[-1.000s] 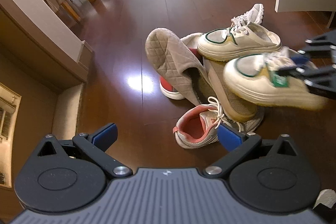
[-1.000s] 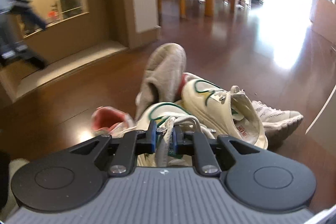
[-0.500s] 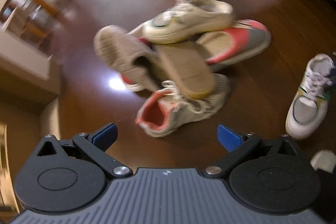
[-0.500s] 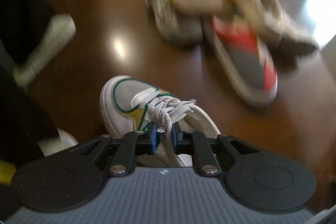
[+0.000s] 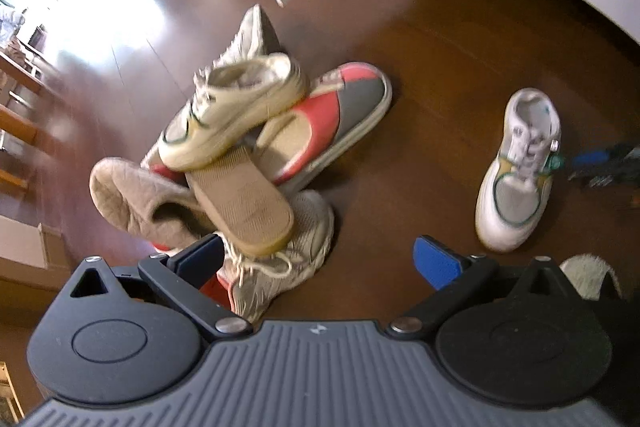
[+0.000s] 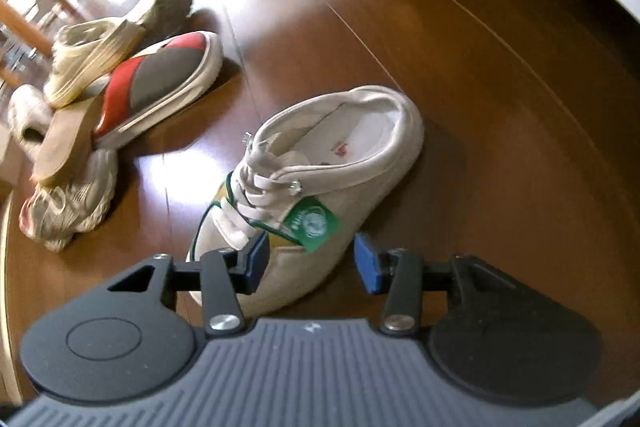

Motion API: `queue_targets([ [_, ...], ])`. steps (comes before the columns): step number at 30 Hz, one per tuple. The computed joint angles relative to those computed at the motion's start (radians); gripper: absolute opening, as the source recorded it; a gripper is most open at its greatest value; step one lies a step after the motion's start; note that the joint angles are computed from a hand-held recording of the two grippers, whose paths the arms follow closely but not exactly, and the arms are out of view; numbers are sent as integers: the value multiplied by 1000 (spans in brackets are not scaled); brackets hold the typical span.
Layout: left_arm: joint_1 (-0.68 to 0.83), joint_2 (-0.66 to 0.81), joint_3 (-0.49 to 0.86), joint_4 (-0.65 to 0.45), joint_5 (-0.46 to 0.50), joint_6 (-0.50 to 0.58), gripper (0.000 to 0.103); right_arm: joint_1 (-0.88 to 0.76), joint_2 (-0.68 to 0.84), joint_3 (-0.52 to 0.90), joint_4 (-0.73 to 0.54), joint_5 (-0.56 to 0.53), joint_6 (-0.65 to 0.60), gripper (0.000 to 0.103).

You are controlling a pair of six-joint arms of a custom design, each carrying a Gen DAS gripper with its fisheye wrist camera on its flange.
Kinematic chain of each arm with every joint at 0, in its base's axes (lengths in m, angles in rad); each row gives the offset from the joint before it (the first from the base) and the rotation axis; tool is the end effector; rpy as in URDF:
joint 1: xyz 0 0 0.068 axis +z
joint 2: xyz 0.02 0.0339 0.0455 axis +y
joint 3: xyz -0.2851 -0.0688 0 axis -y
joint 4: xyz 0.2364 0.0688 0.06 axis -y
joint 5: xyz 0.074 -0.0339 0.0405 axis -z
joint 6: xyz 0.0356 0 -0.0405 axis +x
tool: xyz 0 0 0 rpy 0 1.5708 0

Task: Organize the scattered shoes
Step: 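Lift the sneaker with the right gripper and set it by the cabinet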

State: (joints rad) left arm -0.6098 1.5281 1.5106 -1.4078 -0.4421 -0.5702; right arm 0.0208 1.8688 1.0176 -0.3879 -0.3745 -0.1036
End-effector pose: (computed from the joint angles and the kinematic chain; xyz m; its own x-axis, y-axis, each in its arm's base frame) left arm 0.2224 -0.1368 0.3491 -0.9348 0.0579 -0.3506 -0.0449 0.9595 0.2781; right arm 0.3392 0.0201 0.1465 -0.9259 -0.1155 -0.3597 -0.2355 0.9210 0.3103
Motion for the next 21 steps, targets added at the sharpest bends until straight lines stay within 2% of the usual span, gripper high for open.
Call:
queue_targets([
  [1,-2,3,8,-3,-5,-4,102,20,6,-11,36,23,44,55],
  [3,-4,9,19,-12,-13,-13,102,42,37,-22,103,32,102,63],
  [5,-6,19,35,-33,-19,-27,102,61,59,-38,142,67,109,59],
  [6,-8,21,38,-39,-19,-30,102,62,59,-46,150,68,68,52],
  [9,-17,23,43,-47,-18,-32,102,14,98,10,87,18,-73,48],
  [11,-23,26,46,-49,-19,-31,102,-33,144,95,-10,-27,-222,48],
  [14,-30,31,52,-50,-18,-29,102,-98,176,174,-80,-22,-500,48],
  [16,-36,33,59,-45,-20,-26,102,-118,155,173,-62,25,-552,59],
  [17,-38,34,60,-43,-21,-24,102,-127,131,156,-48,40,-518,67],
  [19,-44,38,64,-30,-19,-14,102,-144,83,125,-34,55,-424,73],
  [21,-47,45,67,-15,-15,-1,102,-153,45,76,-6,28,-361,99],
])
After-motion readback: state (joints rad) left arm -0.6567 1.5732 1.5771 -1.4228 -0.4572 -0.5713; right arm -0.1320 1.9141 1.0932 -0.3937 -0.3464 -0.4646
